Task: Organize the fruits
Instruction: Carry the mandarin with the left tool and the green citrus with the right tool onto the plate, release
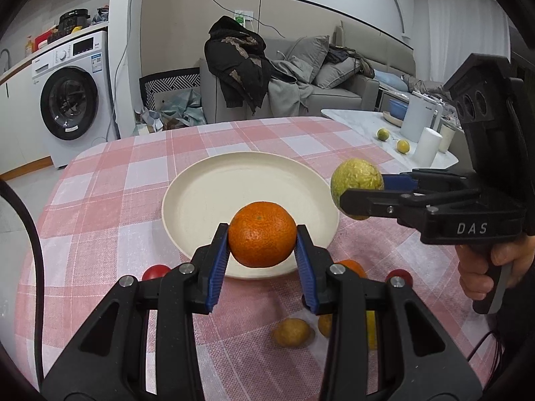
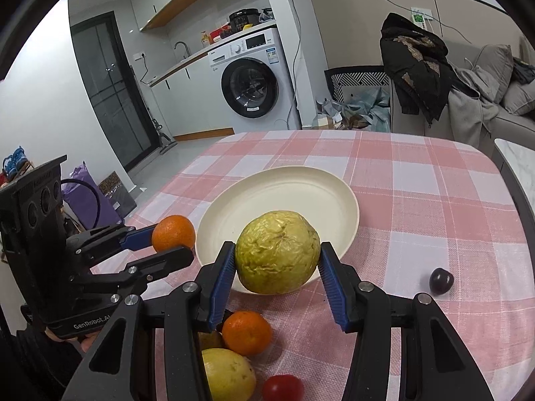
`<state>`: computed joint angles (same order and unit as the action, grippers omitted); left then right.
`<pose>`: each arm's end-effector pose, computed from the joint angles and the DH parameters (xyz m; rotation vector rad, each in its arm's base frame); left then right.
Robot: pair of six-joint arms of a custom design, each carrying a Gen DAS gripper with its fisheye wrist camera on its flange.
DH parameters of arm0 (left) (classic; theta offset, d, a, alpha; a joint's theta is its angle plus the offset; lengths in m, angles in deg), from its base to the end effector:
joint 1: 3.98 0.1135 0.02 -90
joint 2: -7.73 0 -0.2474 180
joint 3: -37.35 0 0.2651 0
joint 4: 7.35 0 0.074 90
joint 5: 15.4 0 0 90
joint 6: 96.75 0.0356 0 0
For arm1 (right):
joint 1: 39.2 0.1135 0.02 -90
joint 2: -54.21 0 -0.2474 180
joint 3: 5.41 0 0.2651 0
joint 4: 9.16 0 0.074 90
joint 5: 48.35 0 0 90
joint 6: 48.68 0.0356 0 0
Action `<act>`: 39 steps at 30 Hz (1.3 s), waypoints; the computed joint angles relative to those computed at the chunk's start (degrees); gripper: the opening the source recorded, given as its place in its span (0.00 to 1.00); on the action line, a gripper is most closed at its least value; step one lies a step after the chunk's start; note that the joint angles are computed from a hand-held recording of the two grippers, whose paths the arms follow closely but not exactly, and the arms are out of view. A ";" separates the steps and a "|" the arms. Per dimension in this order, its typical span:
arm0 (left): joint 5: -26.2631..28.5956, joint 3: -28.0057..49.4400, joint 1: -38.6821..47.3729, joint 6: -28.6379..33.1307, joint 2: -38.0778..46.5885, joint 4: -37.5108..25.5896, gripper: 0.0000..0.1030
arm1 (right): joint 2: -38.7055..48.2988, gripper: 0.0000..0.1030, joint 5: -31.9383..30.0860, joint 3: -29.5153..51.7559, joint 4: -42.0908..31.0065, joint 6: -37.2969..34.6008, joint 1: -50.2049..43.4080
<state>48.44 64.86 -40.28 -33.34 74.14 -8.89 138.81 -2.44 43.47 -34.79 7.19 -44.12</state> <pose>0.1769 -0.1105 0.1050 -0.0485 2.1932 -0.0929 0.2609 0.0024 0.1177 -0.8242 2.2035 0.6934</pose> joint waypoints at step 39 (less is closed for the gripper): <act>5.26 1.76 8.83 3.07 14.41 9.97 0.43 | 8.41 0.53 6.11 1.43 8.17 2.84 4.48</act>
<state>53.70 66.62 -31.45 -30.27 88.56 1.08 147.22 3.67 44.89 -26.63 10.04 -39.64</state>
